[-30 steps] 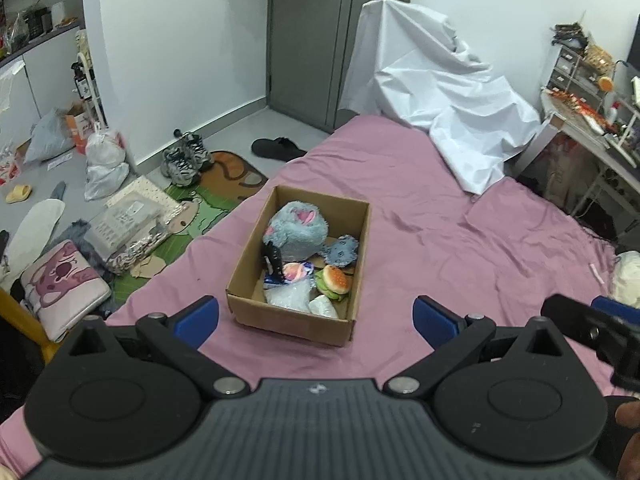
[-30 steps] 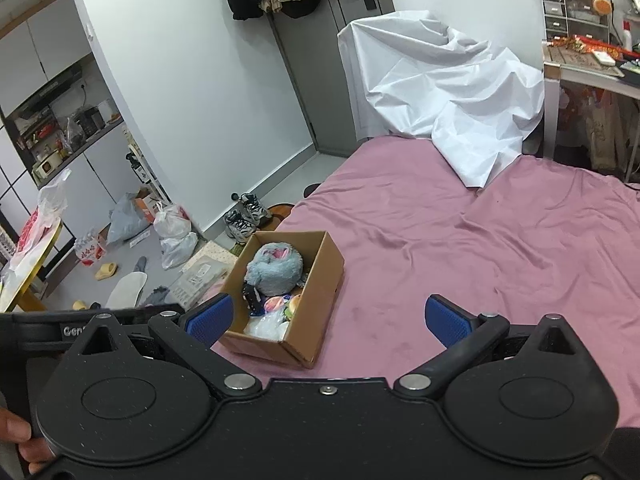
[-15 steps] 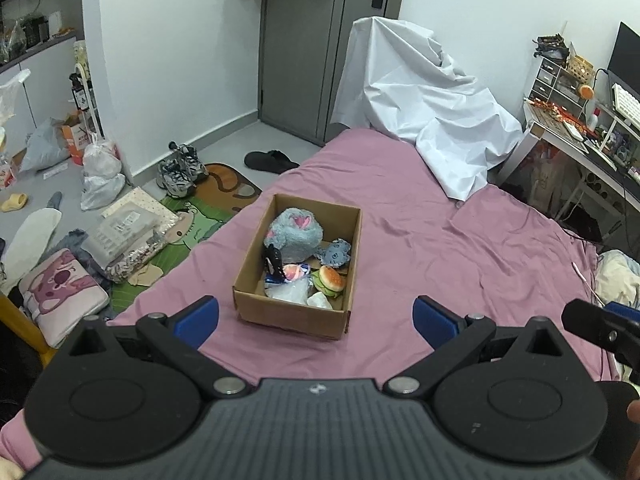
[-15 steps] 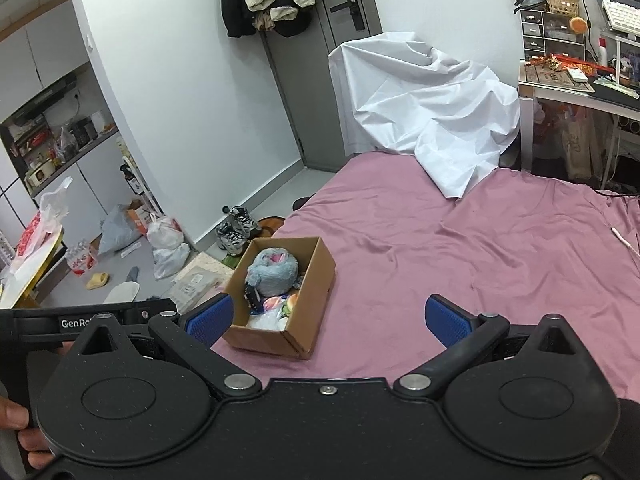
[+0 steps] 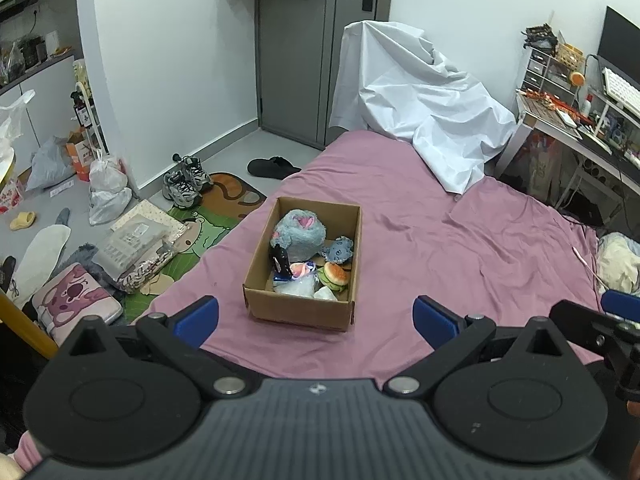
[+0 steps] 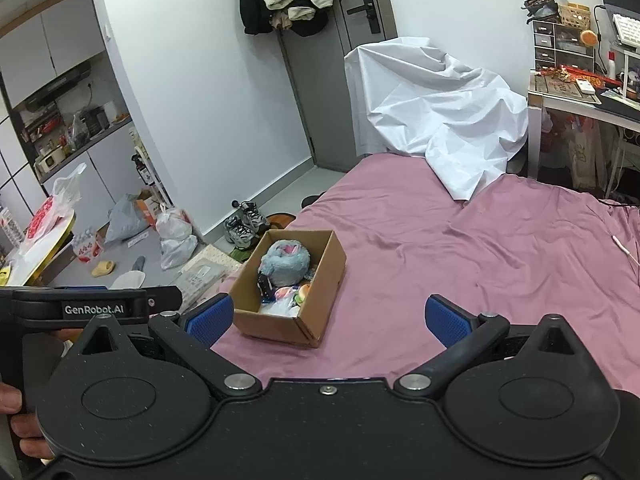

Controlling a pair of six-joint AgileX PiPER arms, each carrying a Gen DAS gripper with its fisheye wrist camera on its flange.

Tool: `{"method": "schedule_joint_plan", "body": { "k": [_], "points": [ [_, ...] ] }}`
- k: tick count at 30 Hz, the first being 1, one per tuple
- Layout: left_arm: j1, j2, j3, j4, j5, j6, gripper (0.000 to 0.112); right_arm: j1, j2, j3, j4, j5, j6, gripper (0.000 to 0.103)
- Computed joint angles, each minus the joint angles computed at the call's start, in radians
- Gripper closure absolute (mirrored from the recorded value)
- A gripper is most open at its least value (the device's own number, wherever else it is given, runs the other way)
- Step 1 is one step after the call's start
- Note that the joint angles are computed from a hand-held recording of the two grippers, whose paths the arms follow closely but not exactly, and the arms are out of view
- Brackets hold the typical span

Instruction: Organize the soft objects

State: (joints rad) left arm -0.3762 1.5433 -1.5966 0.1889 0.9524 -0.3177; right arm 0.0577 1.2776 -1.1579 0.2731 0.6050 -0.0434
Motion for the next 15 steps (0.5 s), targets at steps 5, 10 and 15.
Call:
{"method": "schedule_joint_plan", "body": {
  "k": [5, 10, 15],
  "points": [
    [-0.013, -0.027, 0.026, 0.004, -0.01, 0.002, 0.01, 0.013, -0.019, 0.012, -0.026, -0.001, 0.035, 0.0],
    [-0.019, -0.049, 0.061, 0.007, -0.027, -0.016, 0.01, 0.027, -0.027, 0.021, -0.051, -0.002, 0.044, 0.0],
    [-0.005, -0.066, 0.082, 0.001, -0.031, -0.026, 0.01, 0.041, -0.041, 0.026, -0.057, 0.001, 0.042, 0.0]
  ]
}}
